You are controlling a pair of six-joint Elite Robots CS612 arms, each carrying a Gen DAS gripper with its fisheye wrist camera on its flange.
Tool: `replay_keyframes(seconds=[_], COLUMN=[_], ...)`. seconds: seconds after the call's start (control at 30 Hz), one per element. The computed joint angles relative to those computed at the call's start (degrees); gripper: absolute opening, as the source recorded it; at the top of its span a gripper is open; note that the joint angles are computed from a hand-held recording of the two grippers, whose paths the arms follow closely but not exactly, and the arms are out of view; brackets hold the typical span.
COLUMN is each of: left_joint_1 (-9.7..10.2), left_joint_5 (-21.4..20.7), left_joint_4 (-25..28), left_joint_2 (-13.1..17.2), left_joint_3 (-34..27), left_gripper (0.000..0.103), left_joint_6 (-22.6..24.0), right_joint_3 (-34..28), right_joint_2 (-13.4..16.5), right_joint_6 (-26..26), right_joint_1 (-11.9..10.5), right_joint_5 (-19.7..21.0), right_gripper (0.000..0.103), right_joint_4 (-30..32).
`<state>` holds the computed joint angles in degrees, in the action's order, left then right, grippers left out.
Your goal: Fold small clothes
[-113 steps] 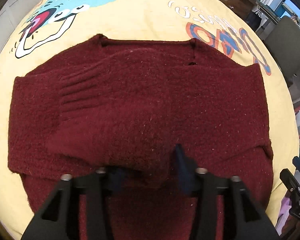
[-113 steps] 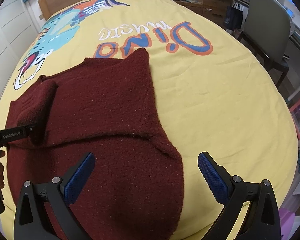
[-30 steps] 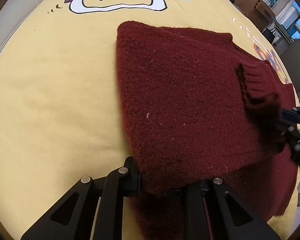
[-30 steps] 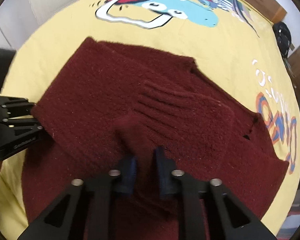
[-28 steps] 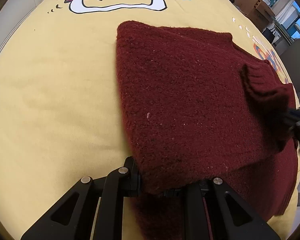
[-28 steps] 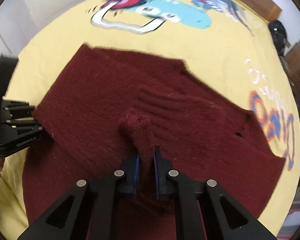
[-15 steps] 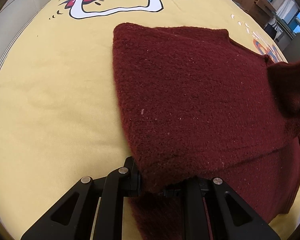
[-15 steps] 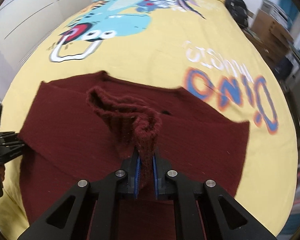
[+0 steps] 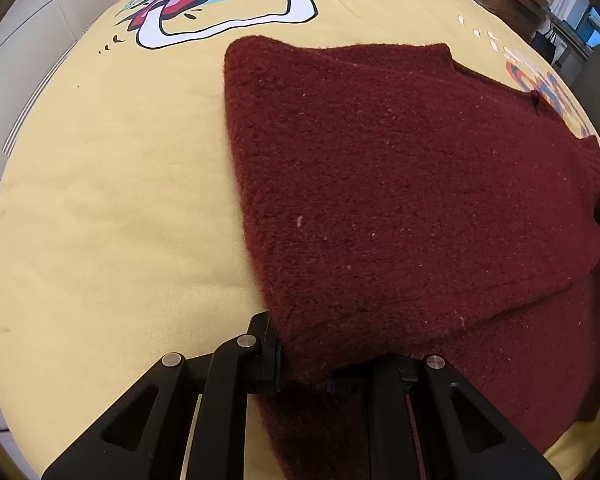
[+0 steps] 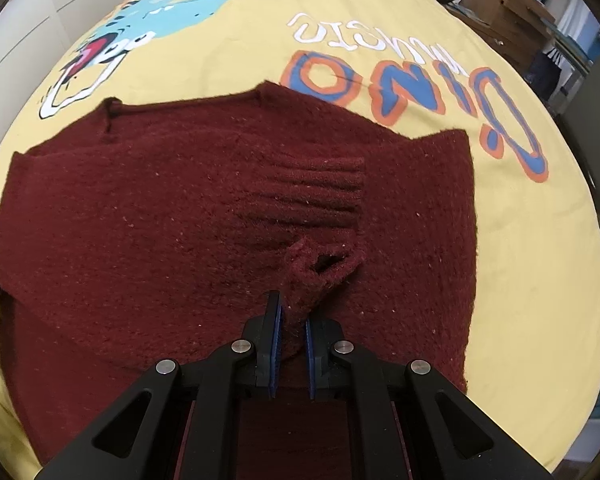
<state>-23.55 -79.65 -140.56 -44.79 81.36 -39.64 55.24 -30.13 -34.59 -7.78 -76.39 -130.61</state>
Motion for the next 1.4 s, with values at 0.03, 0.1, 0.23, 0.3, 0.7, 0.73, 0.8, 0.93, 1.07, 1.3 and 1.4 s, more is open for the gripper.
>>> replay_keyframes(seconds=[0.03, 0.1, 0.23, 0.3, 0.7, 0.73, 0.8, 0.93, 1.07, 1.3, 1.4], left_joint_1=[0.02, 0.16, -0.03, -0.44, -2.88, -3.06, -3.31, -3.78, -3.32, -3.05, -3.32], left_joint_5=[-0.16, -0.45, 0.31, 1.14, 6.44, 6.86, 6.93, 6.71, 4.25, 3.48, 4.93], left_joint_4=[-0.08, -0.59, -1.15, -0.49, 0.19, 0.35, 0.44, -2.17, -1.33, 1.2, 2.71], left_joint_2=[0.08, -0.33, -0.67, -1.12, -5.96, -6.18, -6.38, -5.96, -2.2, 3.67, 5.04], left_joint_3=[-0.05, 0.7, 1.55, 1.92, 5.37, 5.33, 4.83, 3.76, -1.82, -8.49, -9.62], left_gripper=[0.012, 0.012, 0.013, 0.015, 0.102, 0.102, 0.102, 0.102, 0.102, 0.102, 0.102], left_joint_6=[-0.44, -0.98, -1.14, -0.92, -2.96, -2.87, -3.03, -2.53, -1.24, -0.9, -0.13], right_joint_3=[-0.2, -0.25, 0.05, 0.33, 4.69, 5.43, 6.5, 8.32, 9.67, 10.69, 10.29], right_joint_2=[0.17, 0.32, 0.35, 0.17, -3.28, -3.85, -4.67, -6.14, -7.12, -6.07, -4.89], right_joint_6=[0.07, 0.28, 1.6, 2.33, 3.26, 2.85, 2.4, 1.31, -1.66, -2.04, -1.89], right_joint_1=[0.0, 0.01, 0.08, -0.09, -1.93, -2.0, -2.02, -1.66, -0.53, 1.52, 2.06], right_joint_5=[-0.24, -0.57, -0.97, -0.55, 0.1, 0.39, 0.82, 2.98, 4.83, 4.3, 3.05], right_gripper=[0.009, 0.009, 0.011, 0.022, 0.08, 0.081, 0.084, 0.094, 0.103, 0.103, 0.103], right_joint_4=[0.12, 0.16, -0.63, -0.78, -5.3, -5.77, -6.5, -7.87, -8.8, -13.64, -13.75])
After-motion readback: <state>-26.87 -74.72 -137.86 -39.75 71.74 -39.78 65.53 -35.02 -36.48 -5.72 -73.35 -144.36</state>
